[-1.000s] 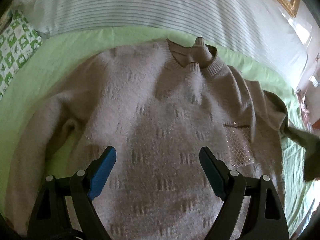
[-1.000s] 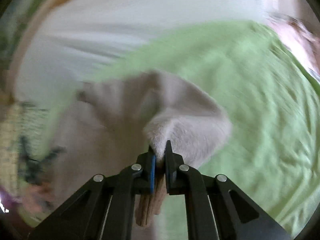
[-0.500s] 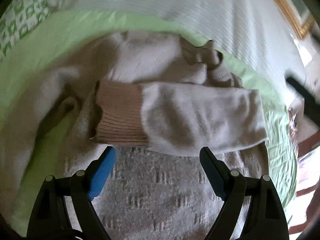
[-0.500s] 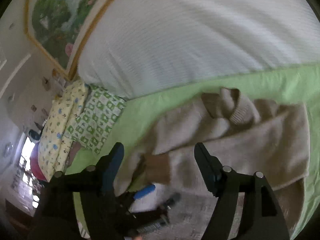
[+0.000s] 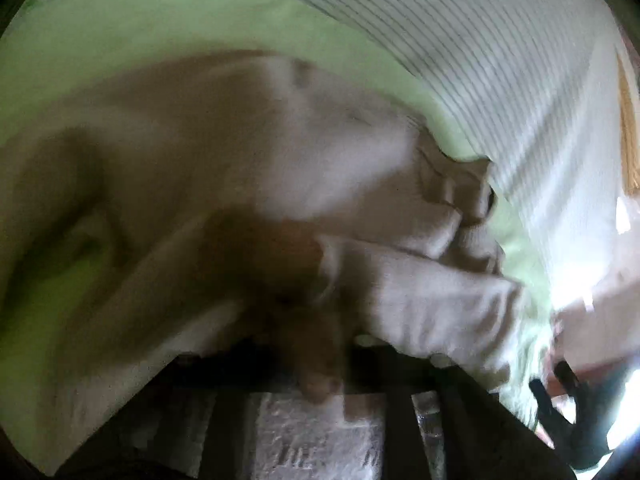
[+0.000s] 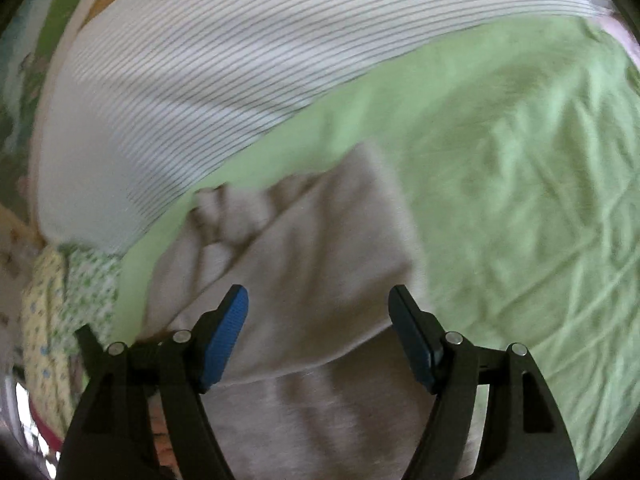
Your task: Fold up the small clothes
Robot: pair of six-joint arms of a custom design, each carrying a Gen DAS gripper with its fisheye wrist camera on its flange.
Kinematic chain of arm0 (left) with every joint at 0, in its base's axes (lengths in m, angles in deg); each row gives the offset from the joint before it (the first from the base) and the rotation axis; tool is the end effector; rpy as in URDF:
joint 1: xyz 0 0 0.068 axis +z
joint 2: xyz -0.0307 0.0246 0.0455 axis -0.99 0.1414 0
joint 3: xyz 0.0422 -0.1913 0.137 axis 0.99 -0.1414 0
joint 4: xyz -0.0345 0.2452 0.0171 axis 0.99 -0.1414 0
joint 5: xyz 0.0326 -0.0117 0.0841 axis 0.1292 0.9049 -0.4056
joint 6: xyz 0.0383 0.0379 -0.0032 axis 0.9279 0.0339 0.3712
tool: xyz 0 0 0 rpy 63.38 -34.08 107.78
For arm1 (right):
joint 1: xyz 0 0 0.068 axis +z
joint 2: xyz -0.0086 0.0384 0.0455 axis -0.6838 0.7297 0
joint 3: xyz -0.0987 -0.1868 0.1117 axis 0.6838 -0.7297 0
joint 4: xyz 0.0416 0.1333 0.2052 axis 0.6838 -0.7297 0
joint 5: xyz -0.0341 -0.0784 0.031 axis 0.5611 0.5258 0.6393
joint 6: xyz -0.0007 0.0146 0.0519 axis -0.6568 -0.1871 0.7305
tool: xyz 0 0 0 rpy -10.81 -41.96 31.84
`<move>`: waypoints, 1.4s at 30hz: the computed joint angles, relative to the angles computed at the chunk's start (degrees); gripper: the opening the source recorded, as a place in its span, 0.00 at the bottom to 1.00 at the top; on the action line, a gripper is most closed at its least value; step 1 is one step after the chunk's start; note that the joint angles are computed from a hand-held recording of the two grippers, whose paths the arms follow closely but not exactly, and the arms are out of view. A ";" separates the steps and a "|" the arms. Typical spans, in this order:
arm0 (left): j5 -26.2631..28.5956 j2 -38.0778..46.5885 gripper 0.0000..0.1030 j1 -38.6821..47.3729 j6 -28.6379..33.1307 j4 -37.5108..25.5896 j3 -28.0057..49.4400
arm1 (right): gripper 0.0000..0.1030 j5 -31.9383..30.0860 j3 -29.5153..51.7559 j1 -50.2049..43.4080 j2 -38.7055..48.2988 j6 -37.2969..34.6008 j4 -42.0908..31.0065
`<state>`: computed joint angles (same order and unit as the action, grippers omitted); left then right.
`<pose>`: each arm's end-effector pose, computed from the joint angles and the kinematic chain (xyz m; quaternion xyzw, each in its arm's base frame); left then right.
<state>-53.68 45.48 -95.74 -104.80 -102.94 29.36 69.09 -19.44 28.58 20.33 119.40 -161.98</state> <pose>0.2776 -0.0764 0.2038 -0.1942 0.9232 -0.2376 0.2315 0.0658 0.1110 0.2759 0.3600 0.8188 0.1496 0.4214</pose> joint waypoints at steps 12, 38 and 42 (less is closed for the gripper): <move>1.44 -17.44 0.08 8.59 11.15 -5.83 -6.88 | 0.71 -20.94 -9.76 -37.67 -10.45 -42.95 22.92; -9.65 5.18 0.10 -7.71 14.51 0.54 5.23 | 0.11 -26.55 -10.69 -54.71 -19.09 -61.91 11.48; -10.57 1.93 0.22 -5.09 16.09 -1.86 3.06 | 0.35 -16.99 -7.66 -43.48 -15.92 -50.78 5.03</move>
<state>-64.25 47.41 -100.82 -88.70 -104.80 32.42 52.10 -27.10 -14.90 4.41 68.62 -156.96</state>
